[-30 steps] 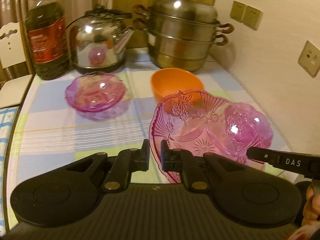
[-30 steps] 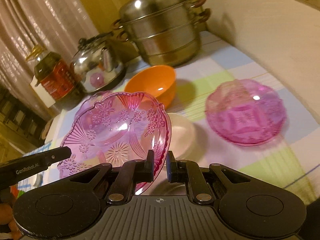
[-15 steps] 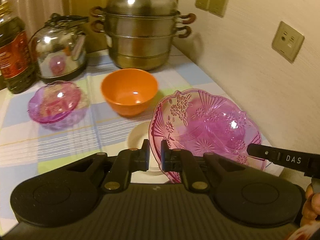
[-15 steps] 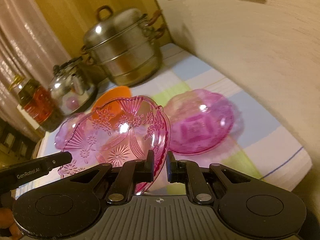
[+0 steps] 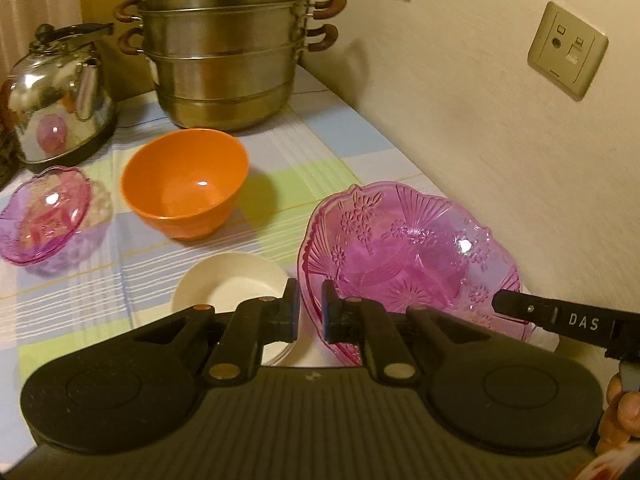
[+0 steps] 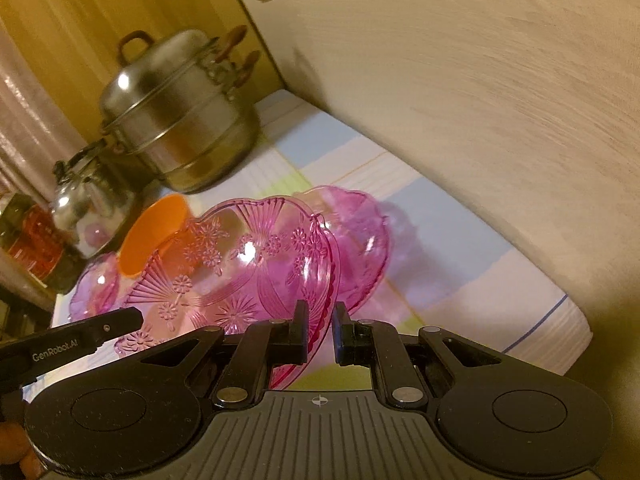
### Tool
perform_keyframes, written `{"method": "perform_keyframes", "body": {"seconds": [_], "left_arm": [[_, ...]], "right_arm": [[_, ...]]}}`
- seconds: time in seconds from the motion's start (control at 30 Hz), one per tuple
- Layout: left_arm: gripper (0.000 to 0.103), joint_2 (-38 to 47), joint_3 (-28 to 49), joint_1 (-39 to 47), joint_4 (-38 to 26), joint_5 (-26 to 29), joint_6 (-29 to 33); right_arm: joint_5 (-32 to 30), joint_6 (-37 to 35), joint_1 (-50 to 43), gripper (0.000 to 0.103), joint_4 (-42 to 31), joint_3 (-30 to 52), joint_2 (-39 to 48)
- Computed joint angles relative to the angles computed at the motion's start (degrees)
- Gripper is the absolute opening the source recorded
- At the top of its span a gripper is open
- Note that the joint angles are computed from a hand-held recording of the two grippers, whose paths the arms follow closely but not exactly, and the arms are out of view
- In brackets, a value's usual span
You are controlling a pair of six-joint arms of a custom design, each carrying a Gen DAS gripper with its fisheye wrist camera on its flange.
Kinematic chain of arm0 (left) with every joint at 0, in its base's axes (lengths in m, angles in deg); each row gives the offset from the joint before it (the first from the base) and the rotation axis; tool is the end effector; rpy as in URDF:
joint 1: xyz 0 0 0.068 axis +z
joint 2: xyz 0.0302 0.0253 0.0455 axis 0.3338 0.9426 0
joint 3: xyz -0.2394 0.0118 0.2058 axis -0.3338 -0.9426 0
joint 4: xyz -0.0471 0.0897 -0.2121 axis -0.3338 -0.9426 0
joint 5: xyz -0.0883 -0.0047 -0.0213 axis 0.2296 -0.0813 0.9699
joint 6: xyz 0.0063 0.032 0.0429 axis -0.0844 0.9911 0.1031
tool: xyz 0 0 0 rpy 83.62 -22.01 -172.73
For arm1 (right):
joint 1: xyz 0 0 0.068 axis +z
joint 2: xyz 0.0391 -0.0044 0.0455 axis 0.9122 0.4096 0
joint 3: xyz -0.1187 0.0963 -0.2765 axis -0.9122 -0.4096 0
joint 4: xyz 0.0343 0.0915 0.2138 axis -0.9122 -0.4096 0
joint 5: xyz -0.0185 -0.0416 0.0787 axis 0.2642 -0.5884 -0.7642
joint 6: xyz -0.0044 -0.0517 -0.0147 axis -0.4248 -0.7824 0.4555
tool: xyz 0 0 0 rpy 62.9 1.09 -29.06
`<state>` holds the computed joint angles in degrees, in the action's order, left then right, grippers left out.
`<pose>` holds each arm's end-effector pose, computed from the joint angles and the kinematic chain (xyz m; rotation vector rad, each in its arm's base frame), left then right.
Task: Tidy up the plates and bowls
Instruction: 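Lift the pink plate with both grippers toward the pink plate by the wall, then lower the pink plate onto the other pink plate and open both grippers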
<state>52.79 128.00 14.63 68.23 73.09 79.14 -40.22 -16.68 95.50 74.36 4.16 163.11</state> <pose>0.2990 -0.0304 0.2104 0.1336 2.4521 -0.2233 0.2536 0.1410 0.1665 0.2841 2.3835 0.5020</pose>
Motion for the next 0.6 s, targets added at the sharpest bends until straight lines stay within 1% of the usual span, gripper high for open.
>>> {"method": "perform_keyframes", "body": {"seconds": [0.2, 0.6], "left_arm": [[0.009, 5.1, 3.9, -2.3, 0.7, -0.8, -0.9], [0.01, 14.7, 11.0, -4.0, 1.4, -2.0, 0.0]], "right_arm": [[-2.2, -1.5, -4.1, 0.012, 1.8, 1.0, 3.6], [-3.8, -5.6, -8.9, 0.012, 2.4, 5.7, 10.4]]}}
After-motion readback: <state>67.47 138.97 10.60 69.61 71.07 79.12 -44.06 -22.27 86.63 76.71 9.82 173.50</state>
